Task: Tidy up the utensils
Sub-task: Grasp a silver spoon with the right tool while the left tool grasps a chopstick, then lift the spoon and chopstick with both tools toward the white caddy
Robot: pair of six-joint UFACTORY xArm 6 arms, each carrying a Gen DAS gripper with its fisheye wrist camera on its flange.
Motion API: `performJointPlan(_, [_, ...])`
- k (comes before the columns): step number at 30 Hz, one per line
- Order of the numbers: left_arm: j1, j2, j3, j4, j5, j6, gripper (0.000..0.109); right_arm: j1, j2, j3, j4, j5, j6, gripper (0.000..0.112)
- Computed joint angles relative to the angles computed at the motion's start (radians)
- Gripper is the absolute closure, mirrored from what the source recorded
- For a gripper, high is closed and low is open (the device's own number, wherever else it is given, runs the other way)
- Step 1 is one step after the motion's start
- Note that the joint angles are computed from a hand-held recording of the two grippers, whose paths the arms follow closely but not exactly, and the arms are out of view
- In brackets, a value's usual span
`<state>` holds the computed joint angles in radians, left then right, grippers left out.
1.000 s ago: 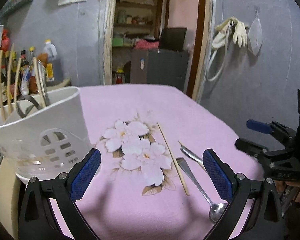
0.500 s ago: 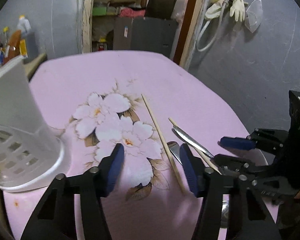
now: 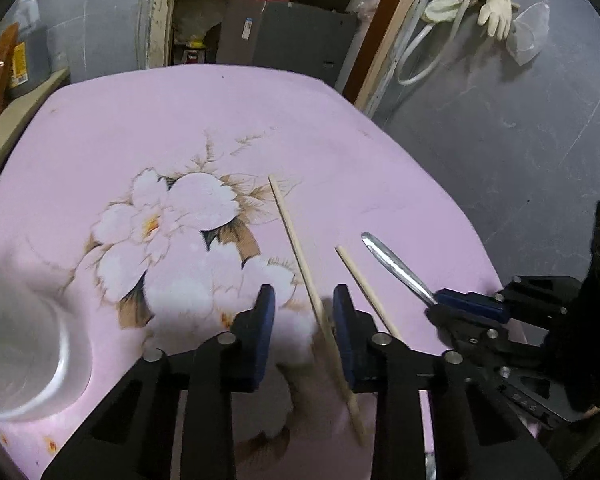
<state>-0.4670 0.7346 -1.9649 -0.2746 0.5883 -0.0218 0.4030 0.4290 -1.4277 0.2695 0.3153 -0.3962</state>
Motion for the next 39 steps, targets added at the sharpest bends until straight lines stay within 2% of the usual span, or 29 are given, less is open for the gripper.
performJointPlan(5, [0.016, 0.115, -0.202, -0.002, 0.123, -0.022, 0.095, -0.003, 0.016, -0.028, -0.007, 0.017, 0.018, 0.11])
performJointPlan(8, [0.025, 0.148, -0.256, -0.012, 0.155, -0.034, 0.103, -0.003, 0.028, -0.053, 0.008, 0.037, 0.011, 0.109])
performJointPlan(11, [0.031, 0.142, -0.248, -0.019, 0.162, -0.037, 0.104, -0.002, 0.039, -0.071, -0.01, 0.048, 0.018, 0.108])
performJointPlan(14, [0.035, 0.115, -0.206, -0.035, 0.157, -0.051, 0.105, 0.0, 0.058, -0.102, -0.054, 0.065, 0.05, 0.107])
performJointPlan(19, [0.043, -0.009, -0.003, -0.14, 0.085, -0.016, 0.106, 0.005, 0.106, -0.176, -0.138, 0.105, 0.101, 0.107])
performJointPlan(26, [0.043, -0.101, 0.121, -0.147, 0.076, 0.007, 0.106, 0.011, 0.17, -0.306, -0.205, 0.237, 0.075, 0.106])
performJointPlan(29, [0.035, -0.147, 0.197, -0.147, 0.024, -0.001, 0.106, 0.008, 0.169, -0.306, -0.187, 0.241, 0.042, 0.106])
performJointPlan(31, [0.027, -0.183, 0.26, -0.133, -0.023, -0.012, 0.106, 0.008, 0.153, -0.272, -0.162, 0.204, 0.036, 0.107])
performJointPlan(34, [0.011, -0.24, 0.346, -0.135, -0.091, -0.015, 0.106, 0.007, 0.106, -0.184, -0.071, 0.12, 0.011, 0.107])
performJointPlan(35, [0.006, -0.261, 0.378, -0.174, -0.115, 0.014, 0.106, 0.008, 0.089, -0.156, -0.029, 0.096, -0.003, 0.107])
performJointPlan(37, [-0.008, -0.313, 0.458, -0.262, -0.191, 0.08, 0.106, 0.017, 0.053, -0.093, 0.035, 0.024, -0.029, 0.107])
performJointPlan(39, [-0.028, -0.361, 0.54, -0.293, -0.297, 0.111, 0.106, 0.036, 0.006, -0.017, 0.181, -0.072, -0.12, 0.107])
